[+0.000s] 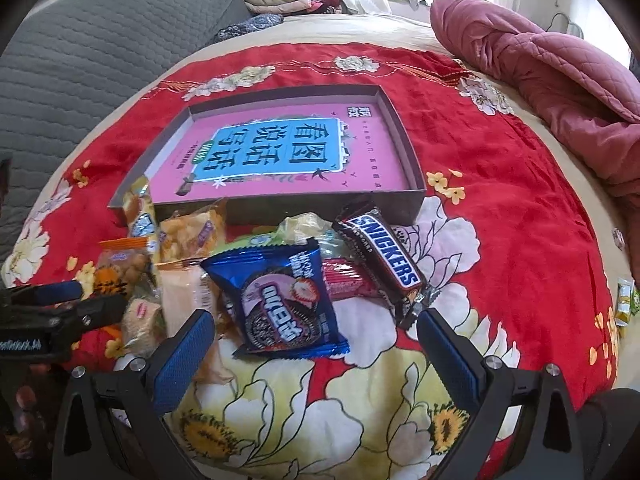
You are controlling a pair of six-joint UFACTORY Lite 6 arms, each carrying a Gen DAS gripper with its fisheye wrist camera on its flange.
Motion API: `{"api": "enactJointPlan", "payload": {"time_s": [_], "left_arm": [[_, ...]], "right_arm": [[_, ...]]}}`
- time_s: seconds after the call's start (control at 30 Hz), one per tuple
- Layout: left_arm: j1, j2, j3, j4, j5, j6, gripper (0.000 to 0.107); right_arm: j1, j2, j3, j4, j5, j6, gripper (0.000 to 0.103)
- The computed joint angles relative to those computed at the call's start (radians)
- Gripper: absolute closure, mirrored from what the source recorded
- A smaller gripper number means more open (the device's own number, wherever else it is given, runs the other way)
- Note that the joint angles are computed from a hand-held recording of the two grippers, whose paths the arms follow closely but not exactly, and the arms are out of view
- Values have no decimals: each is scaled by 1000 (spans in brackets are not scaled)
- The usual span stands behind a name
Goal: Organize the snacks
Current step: 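Grasp the blue Oreo packet with the right tool while the left grasps the orange peanut bag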
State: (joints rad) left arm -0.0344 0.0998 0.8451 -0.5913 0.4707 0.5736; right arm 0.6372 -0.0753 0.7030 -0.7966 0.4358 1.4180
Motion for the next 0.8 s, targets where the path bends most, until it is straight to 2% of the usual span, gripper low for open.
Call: {"api": "enactJointPlan", "payload": {"time_s": [0.07,0.17,0.2,0.23,0.3,0.4,0.5,0.7,0.8], "left_arm": [[-7,6,4,-14,-9,13,16],[-26,9,0,-12,-29,1,17],[-30,10,0,-9,-32,-3,21],[-32,10,-2,-15,-36,1,30],[-30,26,6,-44,-21,28,39],[-41,38,6,-39,-32,18,41],[-38,37,0,-73,-27,57,49],[-6,19,-8,-139,-1,134,59],[8,-5,-18,-152,12,154,60]], "right_arm": [[-17,26,14,38,-3,-49,5],[-30,56,25,50,-26,-69,9],[-27,61,28,42,-25,-62,13],[-25,68,33,33,-29,-57,16],[-26,79,39,31,-52,-65,24],[-23,98,49,17,-74,-66,31],[-37,98,41,56,-126,-118,46],[-68,61,4,97,-191,-149,50],[-85,26,-21,128,-210,-167,50]]}}
